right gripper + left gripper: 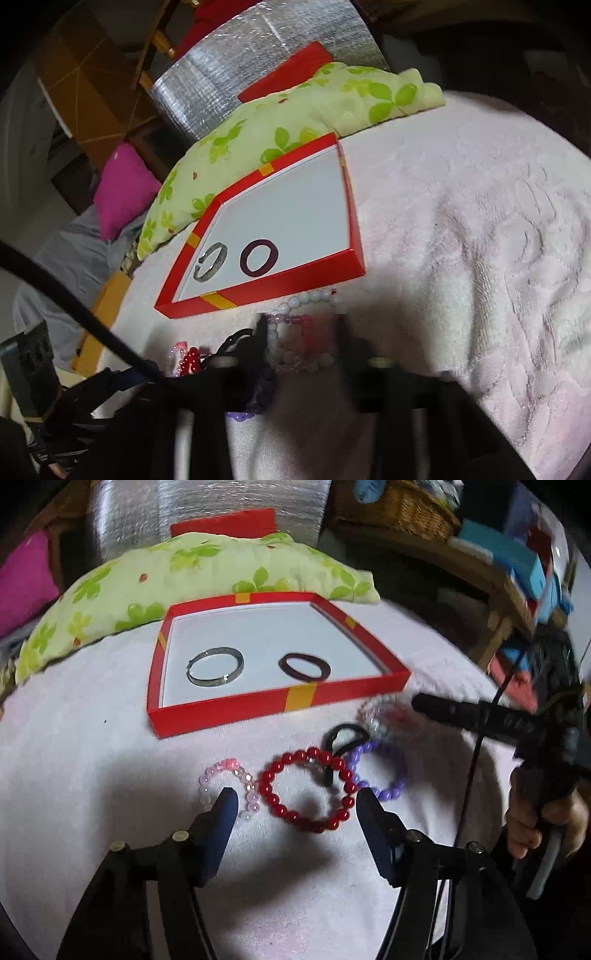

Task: Organize jewelry
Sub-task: 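Grasp the white pearl bracelet with the right tool while the left tool approaches the red bead bracelet, then grasp and lift the red bead bracelet with the left tool while the right tool lifts the white bracelet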

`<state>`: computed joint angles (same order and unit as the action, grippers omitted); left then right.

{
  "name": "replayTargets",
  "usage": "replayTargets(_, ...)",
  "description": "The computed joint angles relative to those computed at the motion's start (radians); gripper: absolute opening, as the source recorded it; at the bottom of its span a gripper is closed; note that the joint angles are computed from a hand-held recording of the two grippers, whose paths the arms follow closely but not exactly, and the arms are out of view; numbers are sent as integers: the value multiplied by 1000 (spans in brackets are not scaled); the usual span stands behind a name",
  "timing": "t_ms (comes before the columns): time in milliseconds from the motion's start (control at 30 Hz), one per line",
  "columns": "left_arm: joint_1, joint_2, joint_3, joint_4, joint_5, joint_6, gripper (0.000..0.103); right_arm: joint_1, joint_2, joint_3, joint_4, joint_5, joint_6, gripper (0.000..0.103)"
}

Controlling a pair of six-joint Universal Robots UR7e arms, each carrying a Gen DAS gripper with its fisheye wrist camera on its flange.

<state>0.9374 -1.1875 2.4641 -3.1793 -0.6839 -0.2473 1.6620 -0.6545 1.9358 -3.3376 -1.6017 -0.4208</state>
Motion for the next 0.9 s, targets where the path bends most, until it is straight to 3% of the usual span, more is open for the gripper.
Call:
replayTargets(167, 8, 27, -16, 76, 22, -5, 66, 26, 40, -26, -15, -34, -77, 56)
replayTargets(233, 2, 39, -15, 70, 43, 10, 62, 40, 64, -61, 39, -82, -93, 50)
replayTargets(267, 3, 40, -15, 68, 48, 15, 59, 49, 77, -75, 56, -116, -98, 42)
replayTargets(333, 6, 42, -14, 58, 56, 25, 44, 60, 89, -72, 18, -137, -137, 29)
replayTargets(367, 7, 43, -13, 47, 63, 28, 35, 57, 83, -70, 34, -121, -141, 12)
replayTargets(467, 23, 27, -16, 45, 52, 18, 10, 60, 82, -50, -23, -121, -164, 10)
replayTargets(700, 19, -10, 24, -167, 57, 74, 9, 14, 23, 10, -119, 19, -91, 10)
replayTargets(800, 33, -28, 22, -165, 39, 63, 9, -7, 6, 17, -129, 53, -42, 10)
replayTargets(900, 41, -45, 23, -151, -10, 59, 9, -11, 3, 19, -155, 40, -15, 10)
